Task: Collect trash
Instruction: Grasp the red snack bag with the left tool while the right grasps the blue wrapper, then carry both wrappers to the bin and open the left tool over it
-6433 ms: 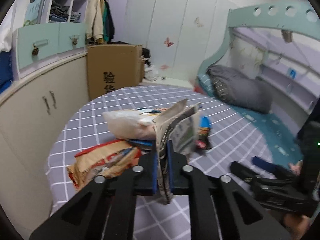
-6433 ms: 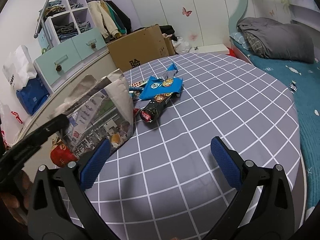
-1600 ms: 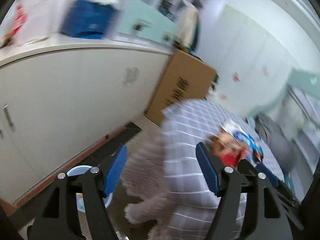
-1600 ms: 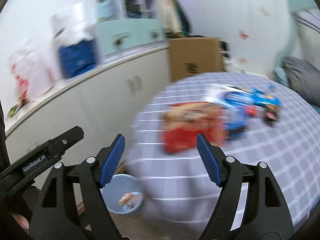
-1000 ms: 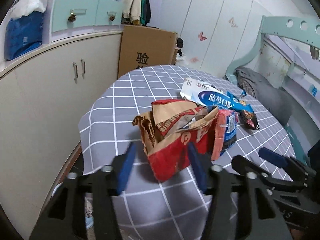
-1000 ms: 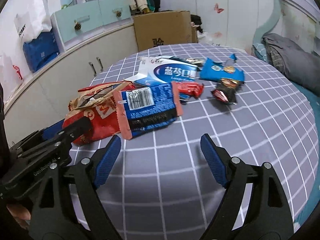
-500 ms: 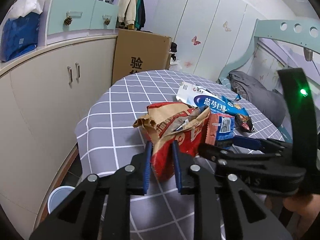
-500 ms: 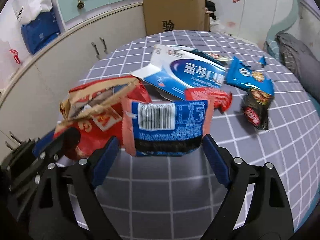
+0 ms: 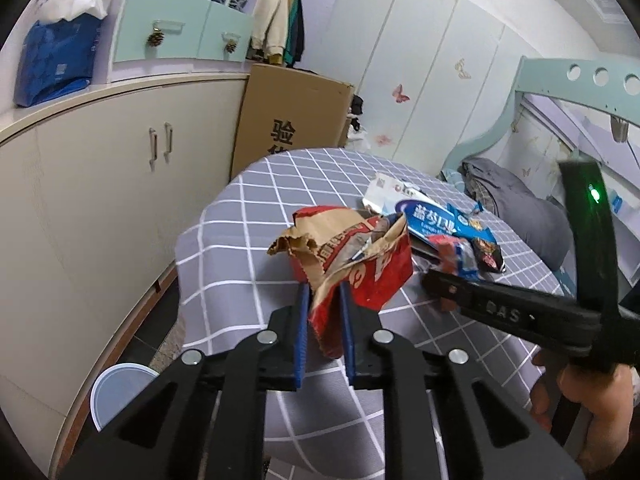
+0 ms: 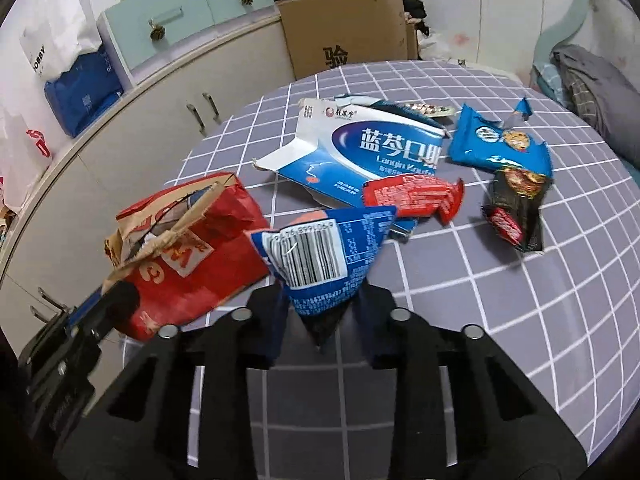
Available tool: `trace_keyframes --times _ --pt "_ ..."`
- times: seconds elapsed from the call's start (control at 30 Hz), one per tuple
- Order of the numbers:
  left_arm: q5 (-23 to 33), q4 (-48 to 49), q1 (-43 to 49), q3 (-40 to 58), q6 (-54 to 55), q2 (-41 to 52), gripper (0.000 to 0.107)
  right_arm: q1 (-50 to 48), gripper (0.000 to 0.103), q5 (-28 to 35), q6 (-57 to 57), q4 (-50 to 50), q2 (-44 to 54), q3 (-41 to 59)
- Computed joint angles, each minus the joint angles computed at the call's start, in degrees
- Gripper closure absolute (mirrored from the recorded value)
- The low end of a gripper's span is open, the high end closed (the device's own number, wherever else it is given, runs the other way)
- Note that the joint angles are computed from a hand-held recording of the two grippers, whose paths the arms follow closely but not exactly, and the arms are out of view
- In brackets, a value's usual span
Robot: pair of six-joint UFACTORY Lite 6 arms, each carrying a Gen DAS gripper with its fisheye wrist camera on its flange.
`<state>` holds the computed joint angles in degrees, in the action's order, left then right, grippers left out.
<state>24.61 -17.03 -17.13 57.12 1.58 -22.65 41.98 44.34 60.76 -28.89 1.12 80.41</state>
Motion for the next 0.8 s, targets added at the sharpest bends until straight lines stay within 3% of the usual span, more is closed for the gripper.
trace_keyframes --times 0.13,0.4,0.63,0.8 --pt "0.9 -3.0 3.2 -1.0 2.0 -3.9 0.096 4.8 0.088 2.4 7.8 -7.7 -3.9 -2.2" --pt "8.6 -20.7 20.1 -3.4 18.8 -13.7 0.099 14.2 0.091 3.9 14.2 -14.5 -4.3 2.1" --pt "27.5 -38.7 52.8 -4.9 42.0 -15.5 0.099 20.8 0.091 2.2 9.2 -10.8 11.0 19.2" --pt "34.6 -41.1 68.9 -5.7 51.2 -11.4 0.099 23.3 0.091 1.9 1.5 -3.9 25.8 35.6"
